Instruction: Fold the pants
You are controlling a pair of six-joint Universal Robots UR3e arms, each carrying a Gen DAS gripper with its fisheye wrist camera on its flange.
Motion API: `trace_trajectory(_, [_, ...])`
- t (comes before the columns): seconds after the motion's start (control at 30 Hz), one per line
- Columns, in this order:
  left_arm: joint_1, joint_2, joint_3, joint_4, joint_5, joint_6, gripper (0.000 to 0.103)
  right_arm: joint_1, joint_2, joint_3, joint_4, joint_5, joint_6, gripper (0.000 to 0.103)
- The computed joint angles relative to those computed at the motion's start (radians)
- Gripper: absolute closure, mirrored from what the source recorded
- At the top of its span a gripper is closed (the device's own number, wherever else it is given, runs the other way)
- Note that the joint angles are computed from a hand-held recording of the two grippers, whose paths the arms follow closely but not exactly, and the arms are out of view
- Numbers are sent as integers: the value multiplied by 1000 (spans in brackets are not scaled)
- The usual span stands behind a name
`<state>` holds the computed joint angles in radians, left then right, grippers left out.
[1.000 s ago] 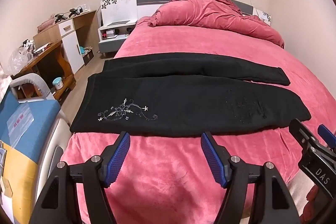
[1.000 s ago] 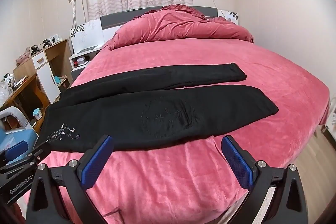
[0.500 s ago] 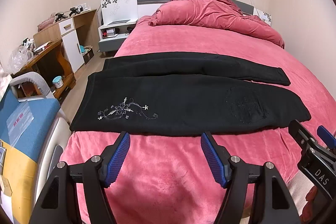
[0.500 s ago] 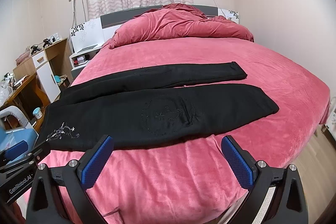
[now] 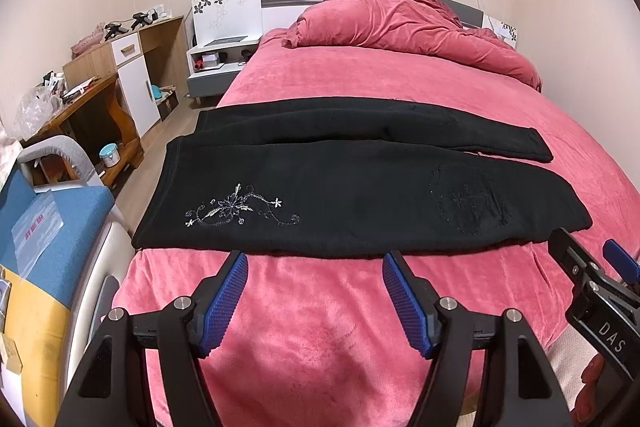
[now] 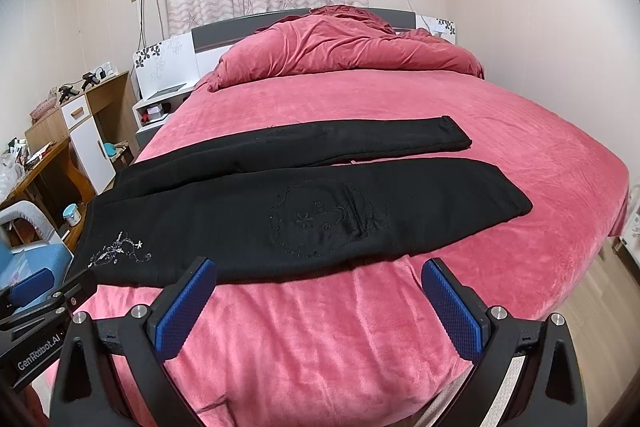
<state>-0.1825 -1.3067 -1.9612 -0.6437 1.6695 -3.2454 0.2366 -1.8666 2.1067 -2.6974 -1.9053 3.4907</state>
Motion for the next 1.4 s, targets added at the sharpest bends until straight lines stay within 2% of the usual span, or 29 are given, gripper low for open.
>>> trace_trajectory(1.4, [32, -33, -1, -44, -54, 12, 32, -34, 19, 17, 16, 38, 6, 0])
